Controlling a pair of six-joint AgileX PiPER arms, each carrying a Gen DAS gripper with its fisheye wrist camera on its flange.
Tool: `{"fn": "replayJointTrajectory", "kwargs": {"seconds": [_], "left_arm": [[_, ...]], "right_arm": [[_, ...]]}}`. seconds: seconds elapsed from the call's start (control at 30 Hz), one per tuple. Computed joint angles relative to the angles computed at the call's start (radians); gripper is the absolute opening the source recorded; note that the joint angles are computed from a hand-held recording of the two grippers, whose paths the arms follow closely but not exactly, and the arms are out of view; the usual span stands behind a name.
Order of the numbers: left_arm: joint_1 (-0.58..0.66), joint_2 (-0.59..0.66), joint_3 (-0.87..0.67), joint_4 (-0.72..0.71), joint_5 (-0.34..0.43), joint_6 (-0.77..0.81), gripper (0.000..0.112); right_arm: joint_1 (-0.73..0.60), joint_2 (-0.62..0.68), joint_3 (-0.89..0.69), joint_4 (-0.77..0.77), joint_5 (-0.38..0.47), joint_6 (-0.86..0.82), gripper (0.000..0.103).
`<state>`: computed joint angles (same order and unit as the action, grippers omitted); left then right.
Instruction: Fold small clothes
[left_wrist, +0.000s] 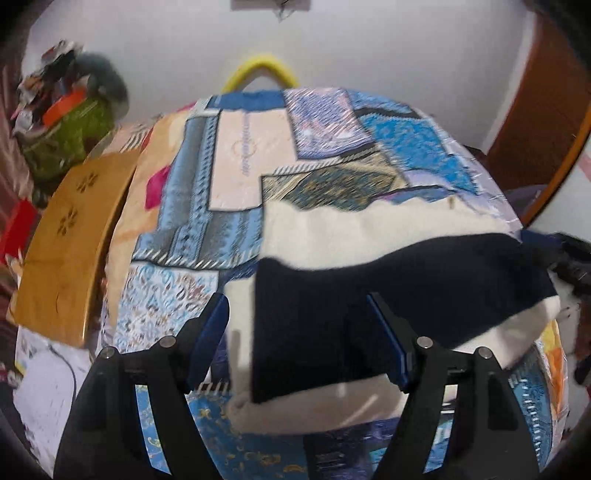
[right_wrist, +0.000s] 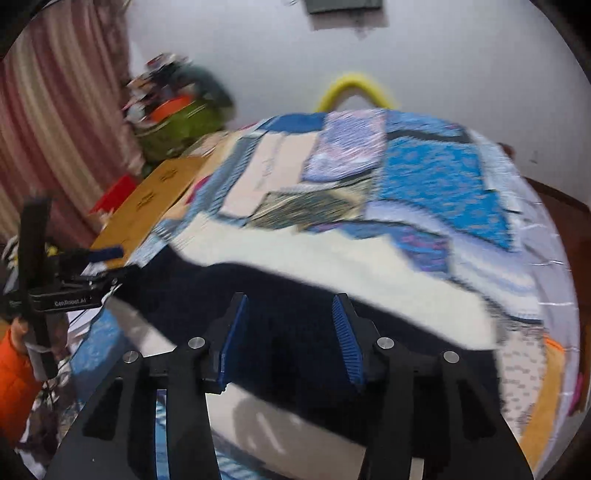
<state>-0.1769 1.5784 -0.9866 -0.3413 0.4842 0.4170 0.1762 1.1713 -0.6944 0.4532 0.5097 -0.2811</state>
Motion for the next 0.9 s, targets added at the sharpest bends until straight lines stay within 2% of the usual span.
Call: {"fn": "replayJointTrajectory", "kwargs": {"seconds": [0.07,0.2,0.23,0.3,0.37,0.4,0.43,0.5,0.73,0.9], "left_arm": [[-0.012,0.014,-0.022,-0.059,0.032,0.048,0.075],[-0.058,0.083,-0.055,-0.09,0.046,0.061,0.075],[-0.067,0.103,-0.06,-0.089,0.044,0.056,0.075],[-0.081,0.161,-0.078,-0.096,0.055,0.046,0.075],[-0.094,0.222,-0.093,-0.069,0.063,0.003,0.076],[-0.102,0.226,-0.076,-0.069,0.029,0.008,0.078],[-0.111,0.216,-0.051,-0.066,-0.013,0.018,0.08],[-0.125,0.201,-0.032,-0.025,-0.036,-0.009,0.08],[-0.1,0.173,-0.006,-0.006,-0.027,0.011,0.081],[-0.07,0.138,0.028,0.032,-0.032,-0.009,0.081]], "right_arm": [[0.064,0.048,-0.004,-0.024,-0.03,0.045,0.044],[0.1,0.166,-0.021,0.028,-0.023,0.016,0.056],[0.104,0.183,-0.009,0.039,-0.048,0.006,0.059],[0.117,0.177,0.017,0.03,-0.079,0.0,0.062],[0.109,0.164,0.028,0.036,-0.07,-0.024,0.067],[0.101,0.157,0.032,0.03,-0.065,-0.023,0.067],[0.083,0.145,0.044,0.031,-0.057,-0.034,0.067],[0.051,0.114,0.073,0.039,-0.046,-0.056,0.067],[-0.154,0.003,0.175,0.124,0.018,-0.219,0.067],[-0.273,-0.074,0.213,0.099,0.075,-0.235,0.067]]}}
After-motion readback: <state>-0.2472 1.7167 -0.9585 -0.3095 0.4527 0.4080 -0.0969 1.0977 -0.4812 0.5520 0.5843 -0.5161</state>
